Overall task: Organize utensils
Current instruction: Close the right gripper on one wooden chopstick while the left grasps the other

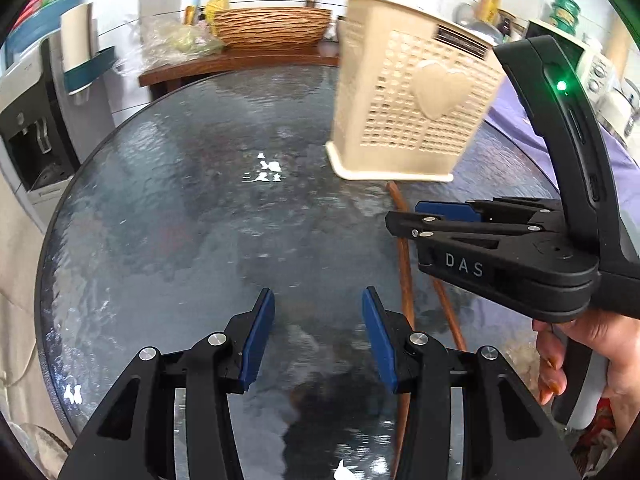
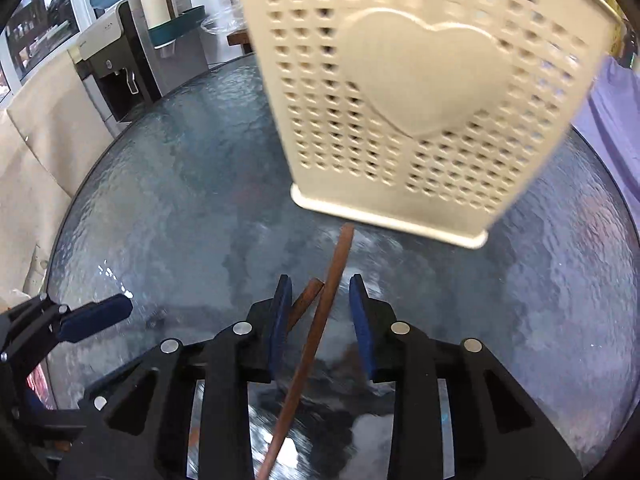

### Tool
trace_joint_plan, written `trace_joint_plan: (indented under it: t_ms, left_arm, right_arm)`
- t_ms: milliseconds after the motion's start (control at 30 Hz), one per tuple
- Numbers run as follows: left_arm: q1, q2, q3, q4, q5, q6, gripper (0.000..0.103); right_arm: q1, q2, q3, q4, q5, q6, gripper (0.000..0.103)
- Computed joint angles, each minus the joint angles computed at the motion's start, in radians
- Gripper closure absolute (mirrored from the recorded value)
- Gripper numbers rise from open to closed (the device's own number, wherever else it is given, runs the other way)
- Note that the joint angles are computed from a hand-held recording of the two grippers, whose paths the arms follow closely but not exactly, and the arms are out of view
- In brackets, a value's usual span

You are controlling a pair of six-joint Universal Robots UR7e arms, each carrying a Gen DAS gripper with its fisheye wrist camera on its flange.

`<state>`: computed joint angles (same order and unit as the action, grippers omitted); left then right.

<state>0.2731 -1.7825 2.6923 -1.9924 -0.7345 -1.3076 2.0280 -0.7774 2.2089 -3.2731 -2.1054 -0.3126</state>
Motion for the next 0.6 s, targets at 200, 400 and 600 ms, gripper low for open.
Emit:
trace_joint_plan:
  t_ms: [200,400,600]
  left_arm:
    - [-0.02,0.092,-0.008,-0.116,-0.034,0.084,0.059]
    - [0.025,0.229,-0.04,-0.233,-0.04,0.183,0.062]
    - [0.067,0.341,-0.083,-0.286,-0.023,0.244,0.068]
  right_arm:
    - [-0.053,-0.074,0.038,0.037,0.054,0.02,0.072]
    - [-0.086,-0.115,0.054,0.053,0.083,0.038,0.072]
    - [-0.091,-0.12,0.052,0.051,0.086,0.051,0.072]
